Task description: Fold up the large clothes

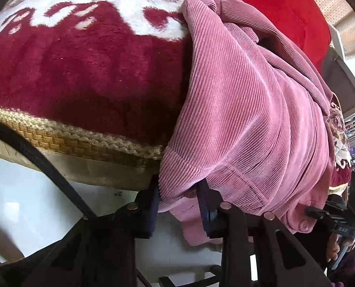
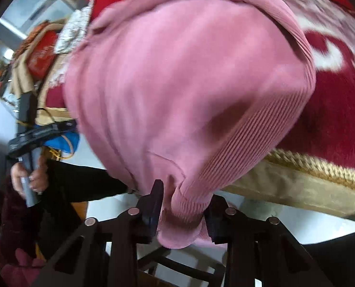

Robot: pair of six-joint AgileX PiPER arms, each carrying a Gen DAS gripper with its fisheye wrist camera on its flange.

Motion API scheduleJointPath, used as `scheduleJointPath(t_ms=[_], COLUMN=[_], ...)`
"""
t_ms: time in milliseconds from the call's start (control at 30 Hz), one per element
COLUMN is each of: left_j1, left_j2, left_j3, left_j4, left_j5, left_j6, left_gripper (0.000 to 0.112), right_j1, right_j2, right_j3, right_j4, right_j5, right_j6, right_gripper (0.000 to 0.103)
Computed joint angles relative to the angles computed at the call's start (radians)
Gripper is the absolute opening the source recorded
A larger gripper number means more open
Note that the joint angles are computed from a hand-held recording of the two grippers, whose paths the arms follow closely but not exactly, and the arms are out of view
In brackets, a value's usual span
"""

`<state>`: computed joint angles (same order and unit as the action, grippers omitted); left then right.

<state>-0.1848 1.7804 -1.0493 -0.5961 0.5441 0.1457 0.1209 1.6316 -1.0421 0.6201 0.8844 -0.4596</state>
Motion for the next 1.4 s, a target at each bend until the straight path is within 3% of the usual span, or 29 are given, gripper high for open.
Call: scheduleJointPath(t_ms=[33,67,100,133,167,200,267,300,333,367,400,500,633,733,833,933,1000,1133,1167,1267,1400], left_j1=[0.001,-0.002,0.002,0.007,-0.001,0.010,0.013,0.012,0.014,0.022,0.031,0.024,0.063,0.085,0.125,0.178,0.219,0.179,0.177,0.136,0.121], left_j2=[-0.004,-0.005,-0.002,-0.002,-0.001,0.002,0.023,0.032,0.034,0.036,0.035,0.005,-0.098,-0.180,-0.203,-0.141,-0.055,0.190,0.248,0.480,0.735], left_j3=[0.003,0.003,0.007,0.004,0.008,0.015,0.004,-0.001,-0.001,0.001,0.003,0.031,0.097,0.103,0.027,-0.144,-0.315,-0.705,-0.800,-1.100,-1.463], left_j4=[-0.002,0.015,0.021,0.029,0.032,0.015,0.022,0.029,0.006,-0.049,-0.112,-0.134,-0.358,-0.444,-0.463,-0.452,-0.432,-0.248,-0.186,0.001,0.155], left_j5=[0.000,-0.003,-0.003,0.002,-0.008,-0.012,-0.023,-0.033,-0.033,-0.024,0.001,-0.020,0.004,0.032,0.099,0.177,0.222,0.140,0.160,0.188,0.379], left_j6=[0.007,-0.009,-0.012,-0.022,-0.034,-0.006,-0.013,-0.019,0.011,0.077,0.146,0.189,0.418,0.522,0.531,0.481,0.415,0.117,0.024,-0.264,-0.559], left_gripper=[0.032,0.046,0.073,0.082,0.085,0.085,0.085,0.080,0.071,0.041,0.023,0.012,0.011,0.011,0.011,0.011,0.011,0.011,0.011,0.011,0.014], right_j1=[-0.002,-0.004,-0.003,-0.006,-0.004,-0.008,-0.001,-0.006,0.003,0.014,0.011,0.004,-0.076,-0.160,-0.211,-0.259,-0.259,-0.319,-0.333,-0.364,-0.369], right_j2=[0.006,0.009,0.025,0.043,0.060,0.082,0.096,0.078,0.079,0.075,0.066,-0.009,-0.114,-0.131,-0.104,-0.043,0.010,0.231,0.315,0.583,0.904], right_j3=[-0.011,-0.011,-0.023,-0.031,-0.039,-0.047,-0.033,0.006,0.008,-0.002,-0.013,-0.025,-0.103,-0.215,-0.312,-0.421,-0.475,-0.717,-0.797,-1.076,-1.439], right_j4=[0.006,0.003,-0.011,-0.031,-0.043,-0.031,-0.010,-0.011,-0.029,-0.067,-0.074,-0.057,0.079,0.193,0.303,0.385,0.445,0.530,0.549,0.567,0.507], right_j5=[0.006,0.007,0.009,0.016,0.022,0.027,-0.013,-0.037,-0.048,-0.044,-0.021,0.043,0.193,0.281,0.293,0.262,0.190,0.109,0.101,0.151,0.246], right_j6=[-0.011,-0.012,0.011,0.041,0.069,0.072,0.047,0.025,0.043,0.079,0.076,0.029,-0.101,-0.160,-0.176,-0.177,-0.154,-0.026,0.037,0.276,0.562], right_gripper=[0.034,0.037,0.039,0.058,0.069,0.074,0.074,0.063,0.036,0.026,0.024,0.018,0.017,0.017,0.017,0.017,0.017,0.017,0.017,0.021,0.028])
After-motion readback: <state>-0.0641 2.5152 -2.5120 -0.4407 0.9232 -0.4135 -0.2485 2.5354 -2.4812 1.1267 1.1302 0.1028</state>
